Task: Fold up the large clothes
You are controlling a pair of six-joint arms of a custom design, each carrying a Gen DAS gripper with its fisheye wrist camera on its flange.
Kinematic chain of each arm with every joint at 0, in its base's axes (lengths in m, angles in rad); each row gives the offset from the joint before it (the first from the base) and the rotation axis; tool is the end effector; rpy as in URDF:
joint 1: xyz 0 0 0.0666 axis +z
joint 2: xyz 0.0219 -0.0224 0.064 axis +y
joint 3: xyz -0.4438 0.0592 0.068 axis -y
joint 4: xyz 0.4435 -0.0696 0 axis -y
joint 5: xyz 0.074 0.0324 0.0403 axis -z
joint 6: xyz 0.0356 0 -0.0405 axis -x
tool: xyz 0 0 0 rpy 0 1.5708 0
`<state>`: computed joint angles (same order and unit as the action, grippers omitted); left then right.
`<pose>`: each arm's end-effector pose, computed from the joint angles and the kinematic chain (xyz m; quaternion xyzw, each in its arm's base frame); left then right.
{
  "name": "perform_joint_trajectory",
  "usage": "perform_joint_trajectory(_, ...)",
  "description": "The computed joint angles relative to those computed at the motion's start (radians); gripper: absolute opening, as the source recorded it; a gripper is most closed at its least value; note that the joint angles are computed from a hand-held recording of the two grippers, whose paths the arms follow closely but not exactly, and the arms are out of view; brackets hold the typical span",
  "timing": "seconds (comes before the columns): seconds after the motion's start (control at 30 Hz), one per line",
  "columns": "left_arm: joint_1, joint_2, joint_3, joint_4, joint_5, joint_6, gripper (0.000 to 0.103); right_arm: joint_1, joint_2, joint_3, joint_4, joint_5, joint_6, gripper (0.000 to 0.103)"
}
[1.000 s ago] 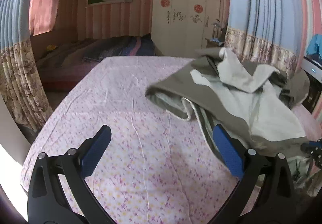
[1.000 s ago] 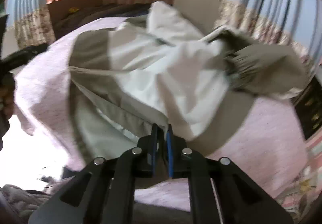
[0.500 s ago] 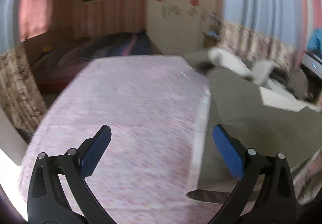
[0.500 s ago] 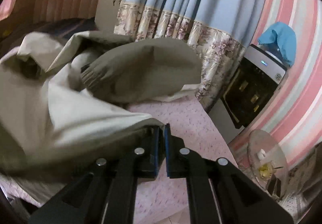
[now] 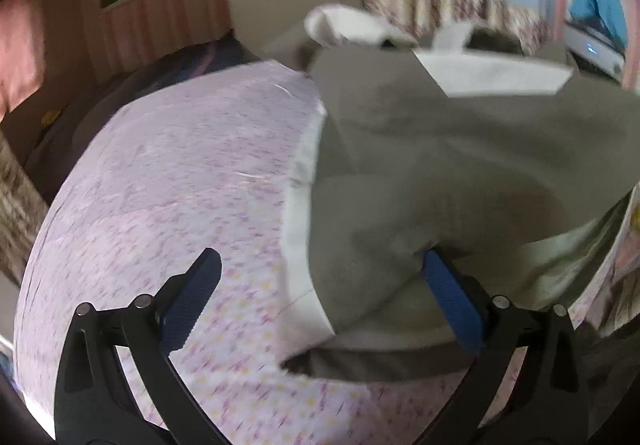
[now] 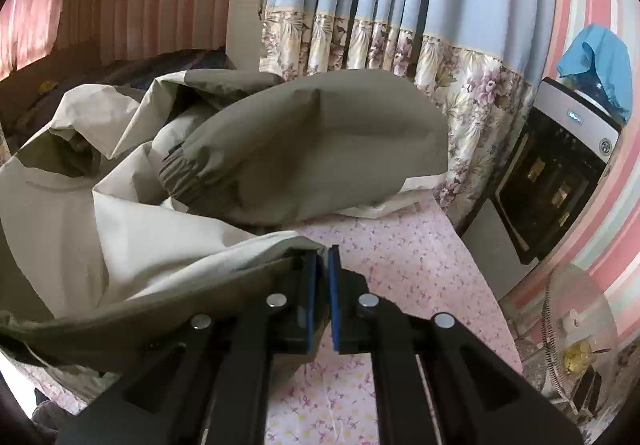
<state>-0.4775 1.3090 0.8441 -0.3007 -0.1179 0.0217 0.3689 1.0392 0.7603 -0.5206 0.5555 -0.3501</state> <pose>0.3995 -0.2025 0.3021 0.1850 0.8999 -0.0441 0.3924 0.3375 0.1099 0.3506 0.0948 0.8920 -0.1105 0.4280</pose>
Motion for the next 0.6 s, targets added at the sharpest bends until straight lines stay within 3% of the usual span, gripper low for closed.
perform_joint_trajectory(0.07, 0.003, 0.025, 0.017, -0.027, 0.034, -0.027, 0.075, -0.002, -0.009, -0.004, 0.001, -0.016, -0.011, 0.006)
perform_joint_trajectory(0.13, 0.006, 0.025, 0.015, -0.039, 0.075, -0.041, 0.061, 0.005, -0.014, -0.008, 0.001, -0.007, -0.018, 0.006)
perform_joint_trajectory(0.2, 0.006, 0.019, 0.005, -0.03, 0.087, -0.047, 0.045, 0.013, -0.018, -0.01, -0.004, -0.005, -0.03, 0.006)
perform_joint_trajectory(0.27, 0.014, 0.007, -0.008, -0.012, 0.087, -0.042, 0.018, 0.021, -0.024, -0.013, -0.001, -0.018, -0.042, 0.007)
perform_joint_trajectory(0.3, 0.018, -0.011, -0.021, 0.008, 0.084, -0.031, 0.013, 0.028, -0.023, -0.013, -0.002, -0.025, -0.043, 0.007)
perform_joint_trajectory(0.43, 0.061, -0.11, -0.081, 0.083, 0.059, 0.042, 0.007, 0.066, -0.031, -0.007, -0.013, -0.036, -0.012, 0.009)
perform_joint_trajectory(0.5, 0.092, -0.184, -0.128, 0.071, 0.041, 0.074, 0.006, 0.079, -0.038, -0.007, -0.022, -0.052, 0.013, 0.009)
perform_joint_trajectory(0.6, 0.107, -0.294, -0.198, -0.007, 0.002, 0.107, 0.006, 0.093, -0.041, -0.02, -0.059, -0.124, 0.048, 0.01)
